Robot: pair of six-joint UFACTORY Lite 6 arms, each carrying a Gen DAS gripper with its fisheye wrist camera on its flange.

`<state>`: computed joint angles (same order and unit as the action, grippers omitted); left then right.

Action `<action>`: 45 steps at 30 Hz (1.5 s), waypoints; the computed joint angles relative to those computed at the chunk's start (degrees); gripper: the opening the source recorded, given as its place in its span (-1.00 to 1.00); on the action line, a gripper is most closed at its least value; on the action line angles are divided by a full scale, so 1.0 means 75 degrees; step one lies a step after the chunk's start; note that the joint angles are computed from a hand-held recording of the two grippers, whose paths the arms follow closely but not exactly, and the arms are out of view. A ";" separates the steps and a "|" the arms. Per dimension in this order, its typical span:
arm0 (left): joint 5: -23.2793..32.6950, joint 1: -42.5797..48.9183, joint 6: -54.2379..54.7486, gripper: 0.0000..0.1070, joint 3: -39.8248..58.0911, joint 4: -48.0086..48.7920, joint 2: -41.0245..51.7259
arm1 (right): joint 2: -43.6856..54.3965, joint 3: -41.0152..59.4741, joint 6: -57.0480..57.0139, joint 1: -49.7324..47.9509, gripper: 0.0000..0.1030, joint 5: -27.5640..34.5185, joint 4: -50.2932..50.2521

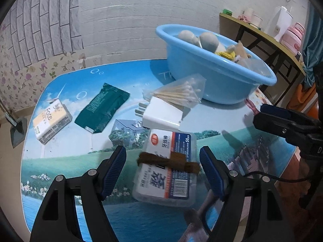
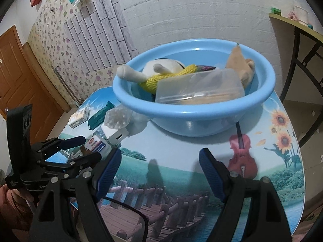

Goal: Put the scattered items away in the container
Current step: 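Grasp the white toothpaste box with the left gripper and lift it, then hold the toothpaste box with the left gripper while the right grasps the clear plastic bag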

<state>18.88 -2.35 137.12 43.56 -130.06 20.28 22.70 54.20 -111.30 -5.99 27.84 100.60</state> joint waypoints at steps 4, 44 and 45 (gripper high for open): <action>0.0065 0.0022 -0.0116 0.27 -0.0060 0.0386 0.0092 | 0.0029 0.0013 -0.0028 0.0166 0.56 -0.0098 0.0048; 0.0864 0.1908 -0.1231 0.10 -0.0489 0.2079 -0.0776 | 0.1463 0.2050 0.1024 0.1902 -0.57 -0.0827 0.0154; 0.0833 0.1838 -0.1206 0.10 -0.0540 0.2016 -0.0847 | 0.1272 0.1799 0.0821 0.1827 -0.58 -0.0737 0.0239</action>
